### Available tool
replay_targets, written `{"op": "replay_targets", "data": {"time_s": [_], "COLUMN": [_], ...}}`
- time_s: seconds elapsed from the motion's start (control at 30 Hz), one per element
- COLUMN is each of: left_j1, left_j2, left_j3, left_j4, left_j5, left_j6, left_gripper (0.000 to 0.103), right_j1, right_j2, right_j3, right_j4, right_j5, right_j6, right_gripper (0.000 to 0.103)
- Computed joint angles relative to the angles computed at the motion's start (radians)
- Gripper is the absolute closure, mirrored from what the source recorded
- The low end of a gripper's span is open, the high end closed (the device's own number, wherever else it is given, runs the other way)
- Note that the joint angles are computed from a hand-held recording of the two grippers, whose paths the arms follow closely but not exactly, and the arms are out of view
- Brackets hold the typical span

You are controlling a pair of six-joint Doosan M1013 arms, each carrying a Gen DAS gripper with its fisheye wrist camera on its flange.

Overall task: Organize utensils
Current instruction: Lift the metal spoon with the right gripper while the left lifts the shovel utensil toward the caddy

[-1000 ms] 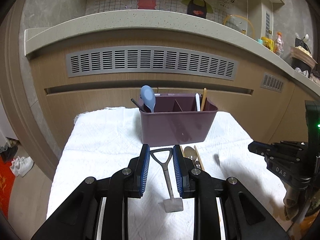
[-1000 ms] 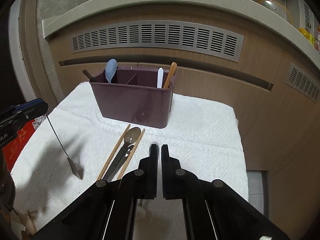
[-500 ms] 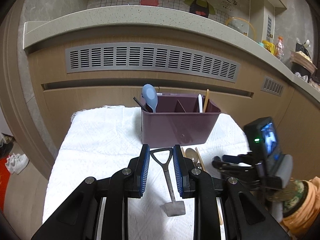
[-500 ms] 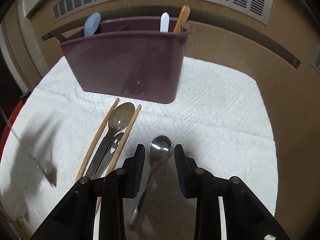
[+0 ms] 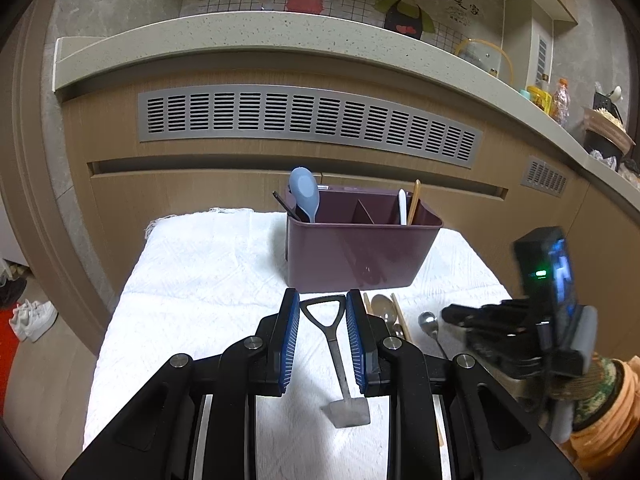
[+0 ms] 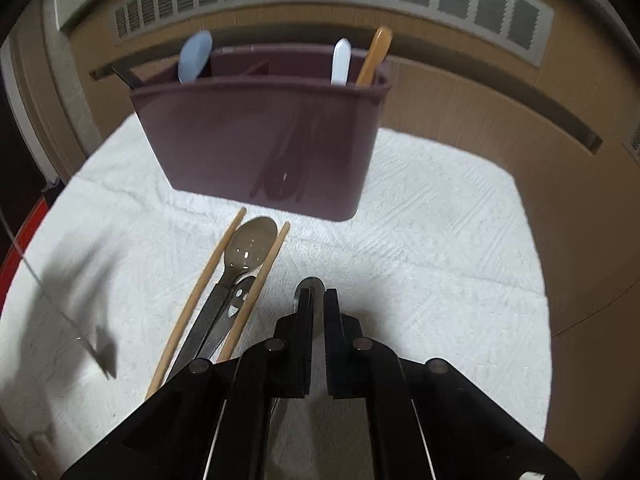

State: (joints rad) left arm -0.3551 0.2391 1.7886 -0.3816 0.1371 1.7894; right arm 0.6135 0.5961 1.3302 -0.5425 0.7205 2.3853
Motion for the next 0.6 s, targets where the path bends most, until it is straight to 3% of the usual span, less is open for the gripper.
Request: {"op": "replay_targets", "data": {"time_s": [0.2,0.23,0.27,0.33,0.6], "left_j1": [-0.005,-0.003,0.0,0.005,0.017], "left_j2": [-0.008,-0.008,-0.007,-0.006,-0.002], "left_j3": [0.005,0.004,0.003,0.003,0.005], "left_j4": [0.096,0.087,0.067,0.024,-0.168], "left_j5": [0.002,0.005,0.008,0.009,0.013], "left_j6": [-0.098,-0.091,-0.072,-0.029,0.154], "left_gripper": [0.079,0.079,0.078,0.078,0.078], "right_j1": [0.005,-0.003,-0.011,-0.017,-0.014], "right_j2": [-0.037,-0.031,-0.026,-0.012,0.064], "right_j3": [0.042,0.034,0.029,0.018,-0.074], "right_j4": [-0.034,0.025,0.058,0.082,0.071], "right_j5": [-0.017,-0.016,-0.019,-0.029,0.055], "right_j6": [0.022,-0.024,-0.049,-0.051,-0.055], "right_gripper": [0.097,0.089,0.075,0.064,0.064]}}
